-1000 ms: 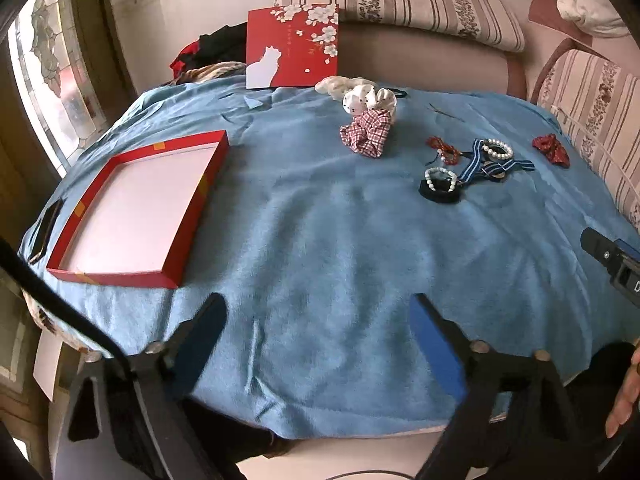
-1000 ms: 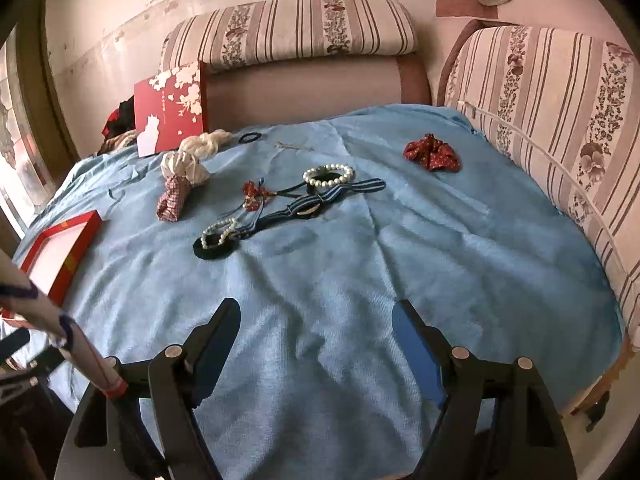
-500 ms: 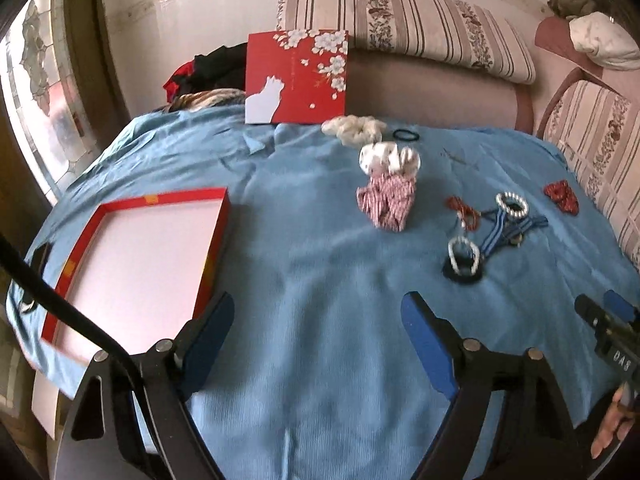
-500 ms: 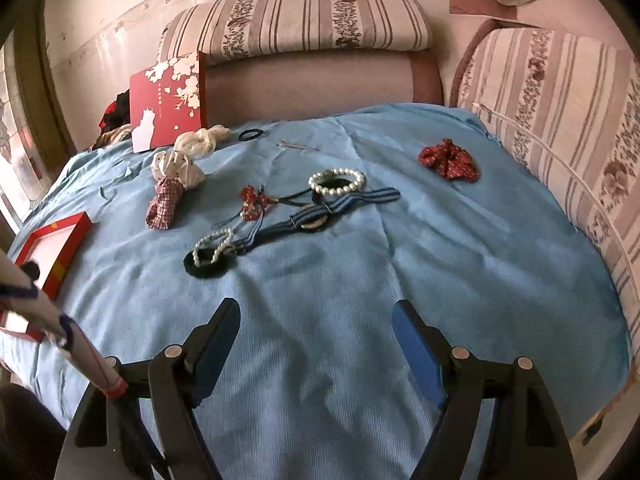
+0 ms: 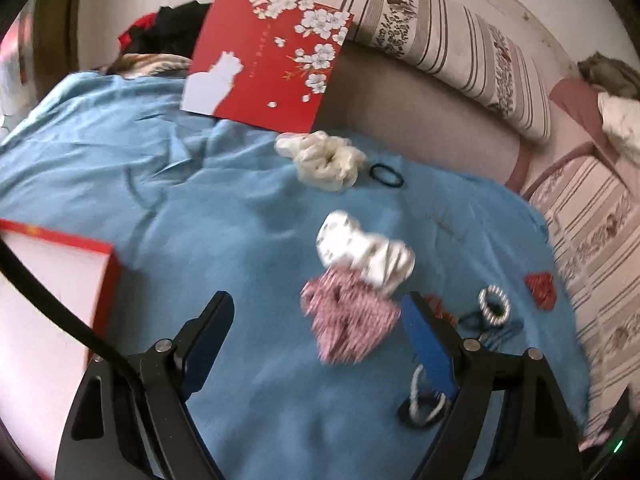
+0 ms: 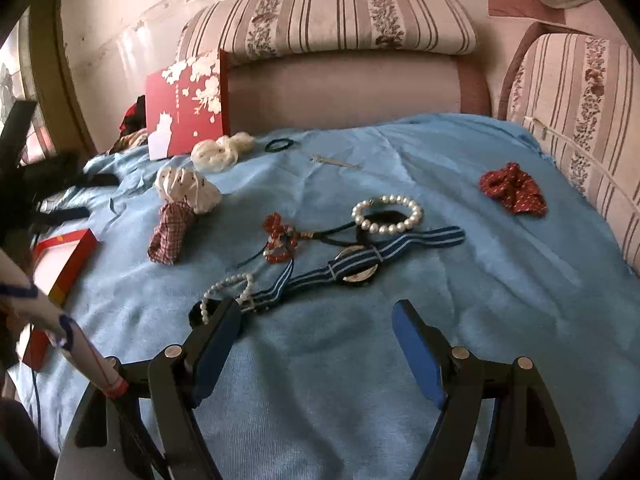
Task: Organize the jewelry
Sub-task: 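Grasp the white polka-dot scrunchie with the left tool while the right tool grasps the red plaid scrunchie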
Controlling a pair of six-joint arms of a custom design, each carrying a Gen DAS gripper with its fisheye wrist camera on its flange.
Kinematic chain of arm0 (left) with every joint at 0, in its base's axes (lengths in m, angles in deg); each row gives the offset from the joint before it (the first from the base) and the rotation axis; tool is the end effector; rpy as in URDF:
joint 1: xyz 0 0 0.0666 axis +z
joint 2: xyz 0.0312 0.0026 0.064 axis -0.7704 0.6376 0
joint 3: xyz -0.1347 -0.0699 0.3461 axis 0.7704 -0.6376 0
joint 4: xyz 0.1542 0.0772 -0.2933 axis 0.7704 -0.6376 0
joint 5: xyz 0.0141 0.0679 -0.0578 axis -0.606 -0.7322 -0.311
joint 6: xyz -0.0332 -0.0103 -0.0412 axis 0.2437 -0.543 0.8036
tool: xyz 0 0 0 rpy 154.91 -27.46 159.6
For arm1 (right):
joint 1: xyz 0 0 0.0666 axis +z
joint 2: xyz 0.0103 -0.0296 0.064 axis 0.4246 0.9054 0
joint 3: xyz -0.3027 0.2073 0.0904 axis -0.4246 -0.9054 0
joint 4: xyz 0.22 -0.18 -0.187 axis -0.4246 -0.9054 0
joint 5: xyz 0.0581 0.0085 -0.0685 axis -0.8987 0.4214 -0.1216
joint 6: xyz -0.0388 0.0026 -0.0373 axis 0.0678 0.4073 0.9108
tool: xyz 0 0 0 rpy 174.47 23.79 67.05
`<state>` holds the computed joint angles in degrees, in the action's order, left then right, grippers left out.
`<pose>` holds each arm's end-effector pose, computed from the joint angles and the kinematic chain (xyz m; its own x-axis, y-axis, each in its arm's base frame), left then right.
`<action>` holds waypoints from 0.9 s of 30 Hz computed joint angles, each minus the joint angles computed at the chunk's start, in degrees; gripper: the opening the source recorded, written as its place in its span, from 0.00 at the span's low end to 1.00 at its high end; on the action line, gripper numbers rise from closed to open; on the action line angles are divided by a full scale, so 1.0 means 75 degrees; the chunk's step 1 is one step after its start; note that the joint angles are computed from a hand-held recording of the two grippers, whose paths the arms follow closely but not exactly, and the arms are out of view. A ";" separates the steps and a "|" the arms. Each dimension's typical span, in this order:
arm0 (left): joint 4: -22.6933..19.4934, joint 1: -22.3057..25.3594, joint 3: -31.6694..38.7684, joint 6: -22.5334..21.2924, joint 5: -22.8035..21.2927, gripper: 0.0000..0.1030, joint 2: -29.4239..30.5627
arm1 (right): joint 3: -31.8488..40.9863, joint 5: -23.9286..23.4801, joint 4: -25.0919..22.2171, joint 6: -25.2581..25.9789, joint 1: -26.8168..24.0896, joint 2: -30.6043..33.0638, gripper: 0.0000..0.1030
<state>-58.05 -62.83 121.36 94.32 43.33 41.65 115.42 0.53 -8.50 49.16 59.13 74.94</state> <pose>0.5197 -0.1220 0.5011 -0.8030 -0.0323 -0.5951 0.1676 0.9460 -0.2774 0.3506 0.2186 0.4575 -0.6974 0.1783 -0.6942 0.1372 0.9839 0.1148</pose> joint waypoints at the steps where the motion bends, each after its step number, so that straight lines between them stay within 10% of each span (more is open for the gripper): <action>1: -0.0131 -0.0029 0.0288 -0.0001 0.0046 0.82 0.0208 | -0.0011 -0.0078 0.0006 0.0026 -0.0013 0.0018 0.80; 9: -0.2318 -0.0439 0.3646 -0.0397 0.0380 0.81 0.2614 | -0.0217 -0.0364 0.0061 -0.0082 -0.0141 -0.0053 0.80; 12: -0.3170 -0.0525 0.4575 -0.0482 0.0535 0.12 0.3201 | -0.0244 -0.0343 0.0085 -0.0030 -0.0105 -0.0046 0.80; 13: -0.3219 -0.0501 0.4517 -0.0438 0.0699 0.12 0.3165 | -0.0243 -0.0318 0.0093 0.0008 -0.0070 -0.0038 0.80; 27: -0.0372 0.0268 -0.0880 -0.0199 0.2055 0.12 -0.1110 | -0.0438 -0.0268 0.0343 0.0061 0.0353 -0.0130 0.80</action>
